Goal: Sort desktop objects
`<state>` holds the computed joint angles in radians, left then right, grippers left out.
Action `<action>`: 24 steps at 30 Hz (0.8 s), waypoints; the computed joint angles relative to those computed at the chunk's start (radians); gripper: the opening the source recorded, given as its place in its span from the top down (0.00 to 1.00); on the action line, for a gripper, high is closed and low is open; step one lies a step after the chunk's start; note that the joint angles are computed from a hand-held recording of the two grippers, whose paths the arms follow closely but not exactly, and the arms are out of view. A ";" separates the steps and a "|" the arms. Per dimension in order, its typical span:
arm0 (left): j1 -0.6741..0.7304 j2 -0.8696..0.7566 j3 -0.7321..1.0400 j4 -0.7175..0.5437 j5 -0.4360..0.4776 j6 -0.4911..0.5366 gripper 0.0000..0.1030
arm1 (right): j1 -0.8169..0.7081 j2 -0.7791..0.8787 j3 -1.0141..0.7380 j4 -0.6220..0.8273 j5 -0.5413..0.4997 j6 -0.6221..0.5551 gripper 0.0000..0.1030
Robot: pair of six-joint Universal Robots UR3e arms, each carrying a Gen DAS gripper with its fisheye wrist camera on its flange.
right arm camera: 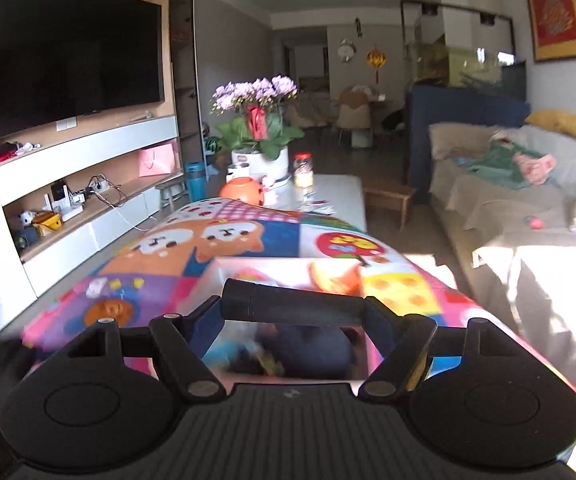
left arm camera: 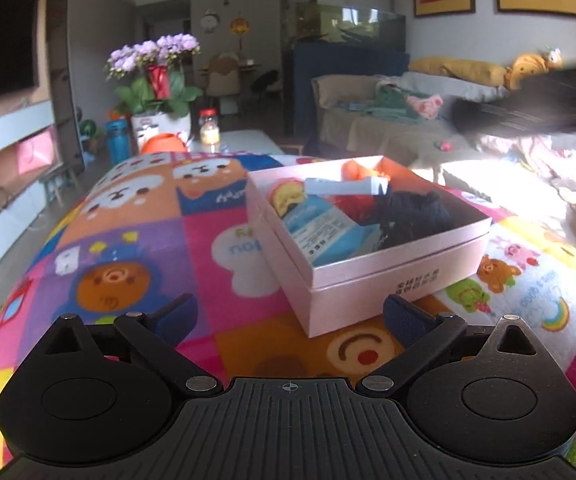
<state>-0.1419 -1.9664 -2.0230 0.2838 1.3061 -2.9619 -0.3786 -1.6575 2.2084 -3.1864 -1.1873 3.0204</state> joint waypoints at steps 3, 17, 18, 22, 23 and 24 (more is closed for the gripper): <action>0.027 0.022 -0.022 0.026 -0.035 -0.007 0.00 | 0.119 0.235 -0.276 0.029 -0.109 0.046 0.27; -0.018 0.005 -0.088 0.008 0.014 -0.065 0.00 | 0.051 0.153 -0.004 -0.102 -0.001 0.037 0.00; -0.043 -0.006 -0.091 0.023 0.058 -0.090 0.00 | 0.022 0.096 0.086 -0.123 0.025 0.023 0.00; -0.111 -0.025 -0.064 -0.036 0.129 -0.151 0.00 | -0.067 -0.043 0.363 -0.191 0.043 -0.006 0.00; -0.130 -0.037 -0.049 -0.045 0.154 -0.175 0.00 | -0.073 -0.044 0.410 -0.220 0.022 -0.008 0.00; -0.153 -0.056 -0.027 -0.052 0.193 -0.195 0.00 | -0.076 -0.029 0.440 -0.249 0.001 -0.007 0.00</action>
